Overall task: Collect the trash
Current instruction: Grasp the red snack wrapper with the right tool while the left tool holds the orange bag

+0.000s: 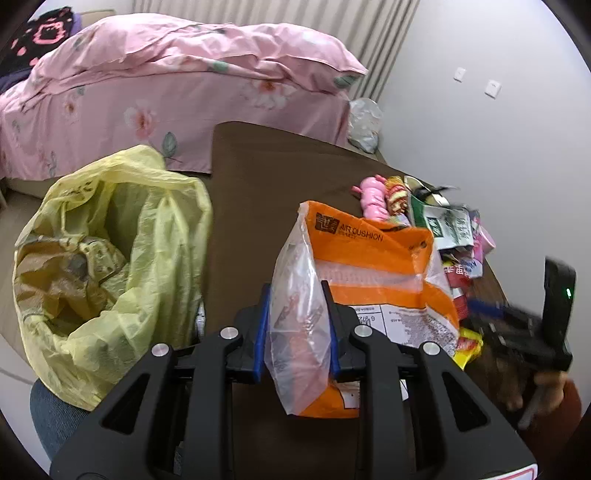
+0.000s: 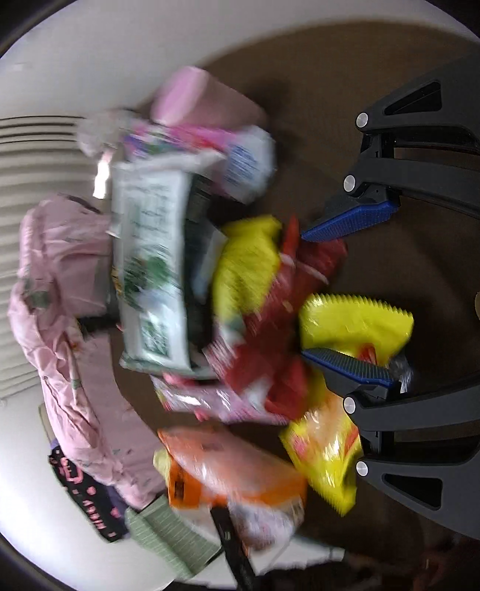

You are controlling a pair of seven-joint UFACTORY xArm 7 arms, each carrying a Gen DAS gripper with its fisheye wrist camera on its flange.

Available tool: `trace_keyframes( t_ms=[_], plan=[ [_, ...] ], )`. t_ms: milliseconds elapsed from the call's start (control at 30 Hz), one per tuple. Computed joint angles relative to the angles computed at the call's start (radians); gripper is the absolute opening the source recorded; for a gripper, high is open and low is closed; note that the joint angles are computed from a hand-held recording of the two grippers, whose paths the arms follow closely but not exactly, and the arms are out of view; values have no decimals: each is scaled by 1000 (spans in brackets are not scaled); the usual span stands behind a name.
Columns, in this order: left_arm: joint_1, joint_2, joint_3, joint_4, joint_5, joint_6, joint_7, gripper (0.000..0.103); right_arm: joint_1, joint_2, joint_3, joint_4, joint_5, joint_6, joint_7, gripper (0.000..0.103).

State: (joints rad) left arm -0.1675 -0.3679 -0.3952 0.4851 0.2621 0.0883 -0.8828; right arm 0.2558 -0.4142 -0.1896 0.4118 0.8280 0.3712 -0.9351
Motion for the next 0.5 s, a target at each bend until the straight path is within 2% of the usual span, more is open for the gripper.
trace_keyframes(
  t_ms=[33,167,200,267,333,433,500],
  plan=[
    [5,-3,-1,-8,-2,-7,-8,23,-10,-33,21,-23,-24,13,21,57],
    [9,-3,5,-26,-11,-33,-7,23,1,-153,10,-57,-84,171,27,56],
    [9,-1,4,-26,-13,-36,-3,23,-2,-181,18,-67,-96,175,29,56],
    [2,4,7,-25,-18,-43,7,23,-1,-218,48,-79,-118,109,45,56],
    [-6,2,10,-29,-25,-43,16,23,9,-222,65,-77,-142,2,70,56],
    [-12,-7,11,-33,-36,-29,19,23,23,-163,84,-51,-194,-138,98,56],
    [-13,-22,11,-39,-39,-25,19,23,85,-124,24,-22,-204,-166,57,56]
  ],
)
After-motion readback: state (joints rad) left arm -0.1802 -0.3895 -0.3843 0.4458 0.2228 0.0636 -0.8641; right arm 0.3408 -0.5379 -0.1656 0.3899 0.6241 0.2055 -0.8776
